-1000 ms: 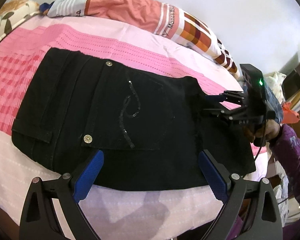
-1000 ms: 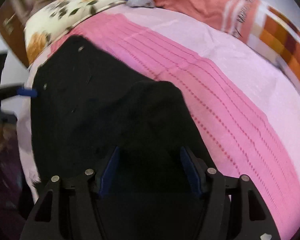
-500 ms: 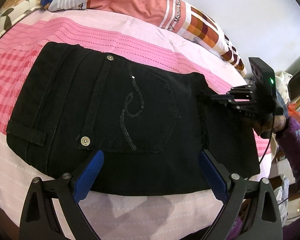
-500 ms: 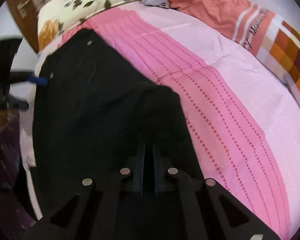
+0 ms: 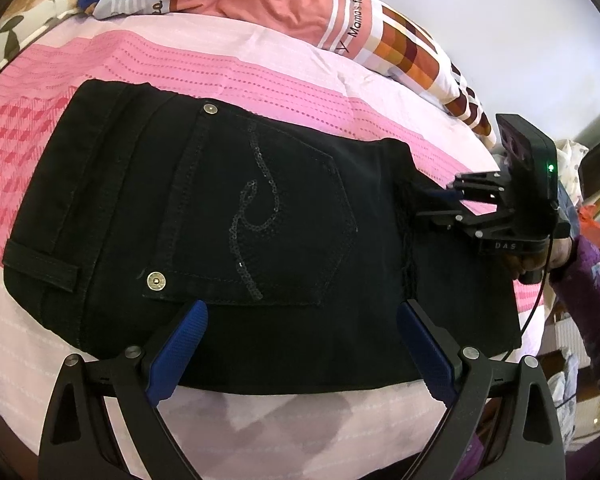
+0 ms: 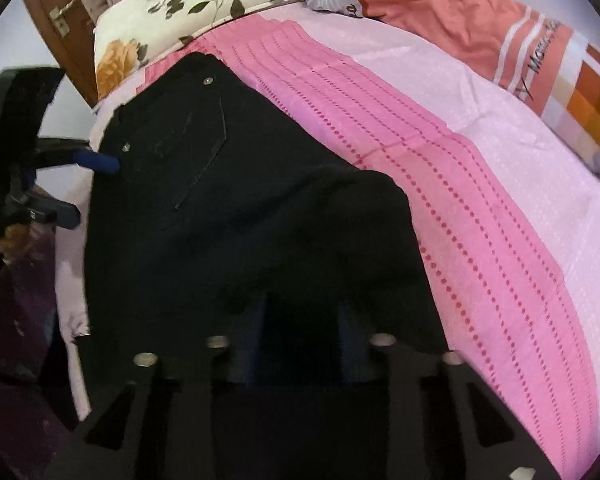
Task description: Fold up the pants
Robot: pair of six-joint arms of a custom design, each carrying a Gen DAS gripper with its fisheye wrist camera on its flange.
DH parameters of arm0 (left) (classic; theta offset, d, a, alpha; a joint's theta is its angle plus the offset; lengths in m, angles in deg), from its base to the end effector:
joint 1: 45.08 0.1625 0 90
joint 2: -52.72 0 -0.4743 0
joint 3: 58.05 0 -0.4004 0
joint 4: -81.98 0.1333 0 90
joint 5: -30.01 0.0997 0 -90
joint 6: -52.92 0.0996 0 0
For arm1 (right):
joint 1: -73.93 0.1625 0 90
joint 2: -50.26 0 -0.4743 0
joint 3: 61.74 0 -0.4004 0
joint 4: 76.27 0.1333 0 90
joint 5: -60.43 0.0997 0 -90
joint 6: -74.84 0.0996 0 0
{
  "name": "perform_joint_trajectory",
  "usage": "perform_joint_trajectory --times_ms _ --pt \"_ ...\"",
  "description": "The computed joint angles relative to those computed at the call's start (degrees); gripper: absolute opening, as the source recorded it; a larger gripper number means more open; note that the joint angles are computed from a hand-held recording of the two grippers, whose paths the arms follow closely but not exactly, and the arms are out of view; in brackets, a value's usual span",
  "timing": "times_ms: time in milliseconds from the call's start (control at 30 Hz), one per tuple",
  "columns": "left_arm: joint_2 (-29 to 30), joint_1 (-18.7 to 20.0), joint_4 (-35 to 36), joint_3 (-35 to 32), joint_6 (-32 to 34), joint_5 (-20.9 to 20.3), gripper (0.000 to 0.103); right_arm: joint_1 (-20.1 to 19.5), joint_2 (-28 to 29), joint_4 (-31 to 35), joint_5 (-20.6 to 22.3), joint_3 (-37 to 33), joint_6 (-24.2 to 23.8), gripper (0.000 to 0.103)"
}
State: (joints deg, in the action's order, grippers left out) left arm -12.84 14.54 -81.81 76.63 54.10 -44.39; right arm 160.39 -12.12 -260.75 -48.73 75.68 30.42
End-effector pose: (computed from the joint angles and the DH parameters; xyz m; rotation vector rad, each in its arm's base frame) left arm -0.0875 -0.4658 0.1327 0.7706 2.7864 -0.2139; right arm 0.0727 -0.4539 0.1404 0.8670 -2.5492 0.2366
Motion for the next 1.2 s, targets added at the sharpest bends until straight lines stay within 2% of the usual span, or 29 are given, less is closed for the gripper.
perform_joint_trajectory --times_ms 67,133,267,500,633,733,833,867,933,967,1000,1033,1100,1133,1200 --pt "0.12 -0.11 -0.07 0.06 -0.07 0.25 0.095 0.66 0.47 -2.52 -0.69 1.09 -1.74 0.012" --pt "0.12 -0.20 -0.01 0.10 0.05 0.45 0.095 1.93 1.88 -6.93 -2.80 2.13 -3.50 0.011" --pt "0.09 -0.13 0.42 -0.19 -0.30 0.50 0.095 2.86 3.22 -10.85 -4.46 2.60 -4.88 0.011" --pt "0.30 -0.07 0.44 -0.27 -0.43 0.36 0.095 2.54 3.11 -15.66 -3.02 4.28 -4.48 0.011" --pt "0.55 0.02 0.55 -0.42 -0.14 0.40 0.095 1.61 2.22 -15.50 -1.20 4.53 -3.99 0.010" --pt "0.49 -0.04 0.58 -0.38 0.11 0.43 0.095 1.83 4.48 -19.13 -2.78 4.67 -5.43 0.010" --pt "0.47 0.06 0.49 -0.34 0.19 0.25 0.095 1.81 4.97 -19.23 -2.62 4.45 -5.31 0.011" --pt "0.42 0.10 0.47 -0.30 0.21 0.17 0.095 1.79 4.85 -18.90 -2.60 4.51 -5.09 0.014" --pt "0.30 0.10 0.76 -0.34 0.09 0.10 0.095 1.75 4.61 -19.86 -2.75 4.47 -2.99 0.026" --pt "0.19 0.10 1.11 -0.44 -0.07 0.00 0.095 1.87 4.37 -20.49 -3.09 4.53 -1.62 0.038" --pt "-0.09 0.15 1.40 -0.47 -0.11 -0.26 0.095 2.19 3.84 -20.74 -3.53 4.49 0.59 0.045" --pt "-0.39 0.17 1.41 -0.40 -0.10 -0.52 0.095 2.24 2.76 -21.82 -2.35 5.02 2.83 0.048" --pt "-1.57 -0.08 0.60 0.26 0.20 -0.78 0.095 2.07 0.01 -22.17 1.54 6.24 6.04 0.048" --pt "-2.25 -0.13 -0.06 0.59 0.46 -0.98 0.095 2.62 -0.87 -22.43 2.19 6.72 8.24 0.048" --pt "-4.20 0.23 -1.26 1.00 1.33 -2.04 0.095 4.30 -0.52 -22.11 -0.61 6.79 11.90 0.048"
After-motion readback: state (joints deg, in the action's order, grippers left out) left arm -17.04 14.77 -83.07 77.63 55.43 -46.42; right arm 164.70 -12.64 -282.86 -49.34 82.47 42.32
